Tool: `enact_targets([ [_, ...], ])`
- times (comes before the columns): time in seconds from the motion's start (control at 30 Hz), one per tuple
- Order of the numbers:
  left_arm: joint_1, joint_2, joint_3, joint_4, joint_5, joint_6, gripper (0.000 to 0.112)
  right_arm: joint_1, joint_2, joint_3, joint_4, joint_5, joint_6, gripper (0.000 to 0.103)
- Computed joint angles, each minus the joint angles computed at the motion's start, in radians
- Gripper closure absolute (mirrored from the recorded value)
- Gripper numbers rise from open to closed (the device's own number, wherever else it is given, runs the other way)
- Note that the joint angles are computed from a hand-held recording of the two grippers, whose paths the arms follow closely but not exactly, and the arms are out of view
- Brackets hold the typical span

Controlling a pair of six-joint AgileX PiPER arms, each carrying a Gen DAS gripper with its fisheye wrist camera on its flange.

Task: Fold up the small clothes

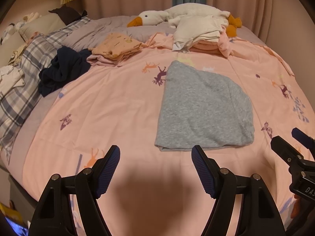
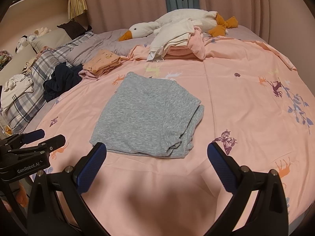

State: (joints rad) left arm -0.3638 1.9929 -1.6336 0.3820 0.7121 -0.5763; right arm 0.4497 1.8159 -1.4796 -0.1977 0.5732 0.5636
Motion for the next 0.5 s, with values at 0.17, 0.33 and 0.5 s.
enact_targets([
  [0.17,-0.001,-0.003,0.002,0.010,-0.006,-0.010,0.038,0.001,0.000,0.000,-0.004,-0.001,0.006,0.000],
  [0.33,0.002,0.001,-0.009,-0.007,-0.001,0.002,0.038,0.001,0.001,-0.003,-0.003,0.002,0.007,0.000],
  [0.5,-0.001,0.003,-0.012,0.012,0.003,-0.013,0.038,0.003,-0.004,0.002,-0.004,-0.001,0.010,0.000],
])
